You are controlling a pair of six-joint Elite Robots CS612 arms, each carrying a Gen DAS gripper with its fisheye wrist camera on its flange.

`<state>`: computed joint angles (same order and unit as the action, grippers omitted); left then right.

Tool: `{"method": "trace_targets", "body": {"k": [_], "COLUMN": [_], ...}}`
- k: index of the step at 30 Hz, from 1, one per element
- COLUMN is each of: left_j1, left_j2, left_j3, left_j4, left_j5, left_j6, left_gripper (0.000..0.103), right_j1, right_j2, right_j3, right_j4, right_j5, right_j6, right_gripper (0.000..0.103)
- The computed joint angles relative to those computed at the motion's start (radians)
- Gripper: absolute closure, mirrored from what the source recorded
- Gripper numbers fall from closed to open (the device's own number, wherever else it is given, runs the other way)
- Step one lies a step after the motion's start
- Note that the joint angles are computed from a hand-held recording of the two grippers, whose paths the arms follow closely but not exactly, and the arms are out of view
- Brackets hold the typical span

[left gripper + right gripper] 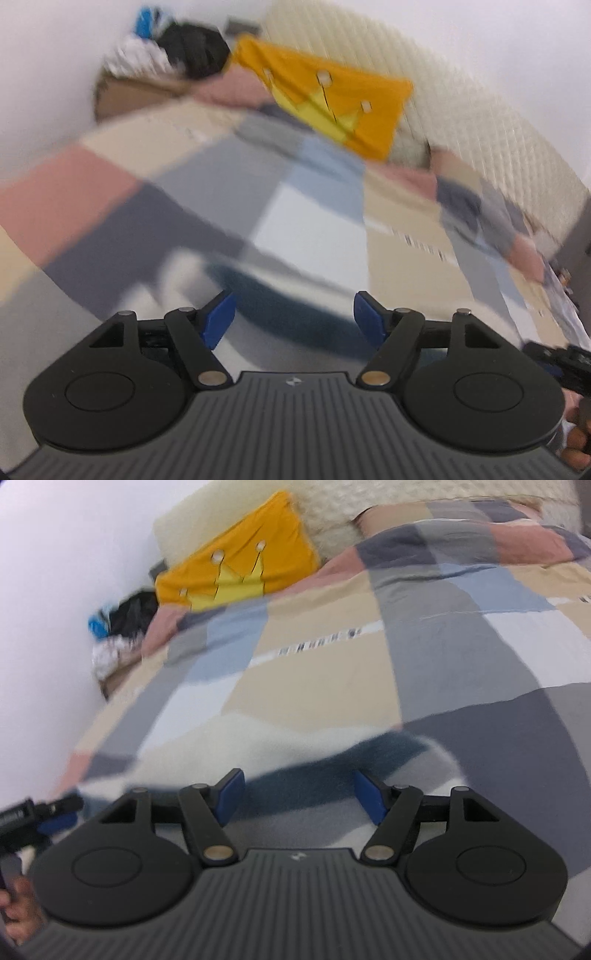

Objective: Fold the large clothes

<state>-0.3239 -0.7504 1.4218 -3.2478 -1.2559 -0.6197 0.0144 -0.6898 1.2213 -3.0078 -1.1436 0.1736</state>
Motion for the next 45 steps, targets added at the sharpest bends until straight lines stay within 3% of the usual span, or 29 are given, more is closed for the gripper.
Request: {"method": "trace_targets", "body": {"k": [3,6,10,14,16,17,18,21,30,35,37,45], "left_j1": [0.008,0.015,0.039,0.036,0.032,0.029,0.026,0.018,0.002,0.003,0.008,0.008], "left_j2": [-0.012,-0.019,-0.013,-0.005,-0.004,-0.006,-0.007,-0.011,-0.023,-0.026,-0.027,-0.023], "left_j3": [0.018,0.024,0.019,-0.002,0.003,0.004,0.004,0.013,0.041,0.043,0.044,0.035], "left_j4": [-0.015,0.039,0.092,0.163,0.15,0.159,0.165,0.14,0.07,0.096,0.104,0.155], "left_j5": [0.054,0.108,0.012,0.008,0.024,0.038,0.05,0.077,0.158,0.194,0.172,0.186], "left_j6": [-0.038,-0.079,-0.141,-0.11,-0.094,-0.09,-0.087,-0.074,-0.134,-0.167,-0.178,-0.167], "left_gripper": [0.025,0.024,0.024,0.025,0.029,0.04,0.054,0.074,0.08,0.08,0.08,0.08], "right_j1": [-0.005,-0.009,-0.006,0.001,0.002,0.003,0.005,0.009,0.01,0.019,0.022,0.024], "right_j2": [-0.011,-0.012,0.007,0.02,0.019,0.017,0.016,0.011,-0.002,0.0,0.003,0.006], "right_j3": [0.015,0.016,-0.018,-0.03,-0.026,-0.021,-0.019,-0.006,0.024,0.028,0.026,0.026], "right_j4": [-0.037,-0.033,0.068,0.104,0.084,0.066,0.053,-0.005,-0.076,-0.06,-0.043,0.003], "right_j5": [-0.081,-0.147,-0.168,-0.147,-0.134,-0.136,-0.148,-0.181,-0.275,-0.345,-0.365,-0.382], "right_j6": [0.041,0.082,0.093,0.062,0.041,0.031,0.022,0.029,0.068,0.035,0.024,0.016], "right_gripper": [0.034,0.034,0.033,0.034,0.044,0.055,0.075,0.089,0.091,0.091,0.091,0.091]}}
